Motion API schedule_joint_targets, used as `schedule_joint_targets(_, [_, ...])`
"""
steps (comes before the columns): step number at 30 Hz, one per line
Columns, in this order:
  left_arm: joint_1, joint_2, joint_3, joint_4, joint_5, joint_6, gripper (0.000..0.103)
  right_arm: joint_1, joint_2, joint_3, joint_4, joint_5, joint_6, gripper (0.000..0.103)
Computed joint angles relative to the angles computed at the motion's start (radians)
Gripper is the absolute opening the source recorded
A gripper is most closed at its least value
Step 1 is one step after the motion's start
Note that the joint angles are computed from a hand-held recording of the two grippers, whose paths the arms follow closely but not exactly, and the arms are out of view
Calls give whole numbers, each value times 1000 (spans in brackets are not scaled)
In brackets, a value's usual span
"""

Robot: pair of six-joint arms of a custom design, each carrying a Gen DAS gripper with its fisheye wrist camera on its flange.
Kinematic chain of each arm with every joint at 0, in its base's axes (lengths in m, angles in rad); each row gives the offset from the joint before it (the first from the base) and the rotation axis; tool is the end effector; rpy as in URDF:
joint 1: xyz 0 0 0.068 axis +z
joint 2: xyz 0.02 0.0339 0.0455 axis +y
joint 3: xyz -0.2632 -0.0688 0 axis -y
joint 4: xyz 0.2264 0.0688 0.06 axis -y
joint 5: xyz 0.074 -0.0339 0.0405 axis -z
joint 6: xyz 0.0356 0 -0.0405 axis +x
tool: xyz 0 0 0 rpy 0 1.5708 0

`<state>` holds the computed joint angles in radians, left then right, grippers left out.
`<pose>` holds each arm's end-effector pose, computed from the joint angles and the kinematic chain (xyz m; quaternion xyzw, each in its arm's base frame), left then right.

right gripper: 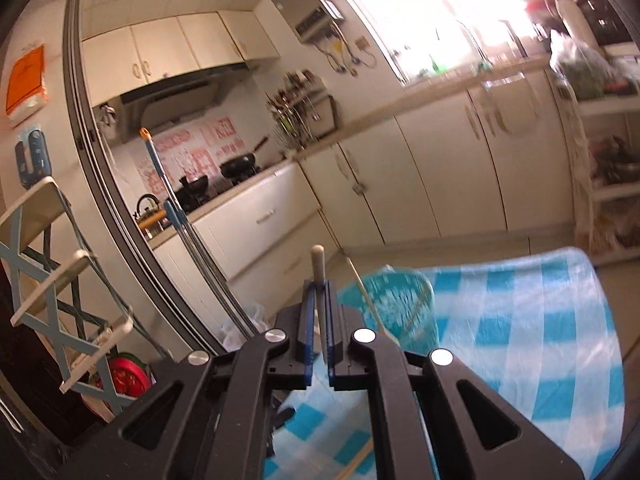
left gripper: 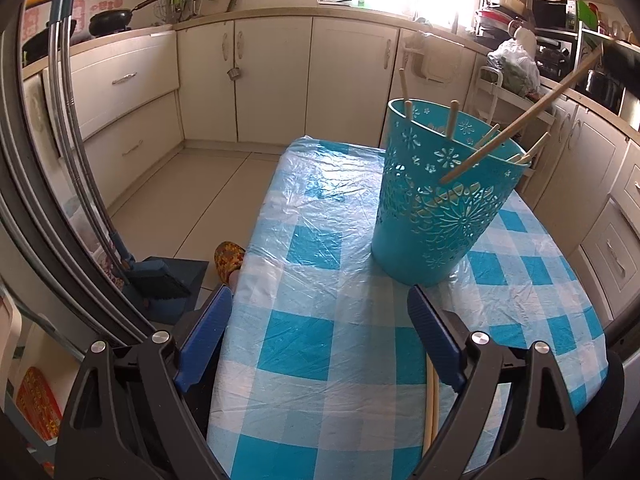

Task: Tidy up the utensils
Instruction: 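Lift the chopstick with the right tool and release it into the basket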

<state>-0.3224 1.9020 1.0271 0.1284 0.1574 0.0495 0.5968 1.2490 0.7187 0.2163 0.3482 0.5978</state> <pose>0.3557 -0.1247 0.1530 0.1998 0.8919 -0.1257 0.3858 0.2257 0.1387 0.2672 0.1022 0.7967 0.2097 0.5575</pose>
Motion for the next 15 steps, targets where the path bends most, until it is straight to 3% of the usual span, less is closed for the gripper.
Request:
schedule_joint_targets(8, [13, 9, 4, -7, 11, -11, 86, -94, 85, 206, -73, -15, -91, 5])
schedule_joint_targets(15, [27, 40, 26, -25, 20, -16, 86, -126, 158, 256, -57, 9, -115, 5])
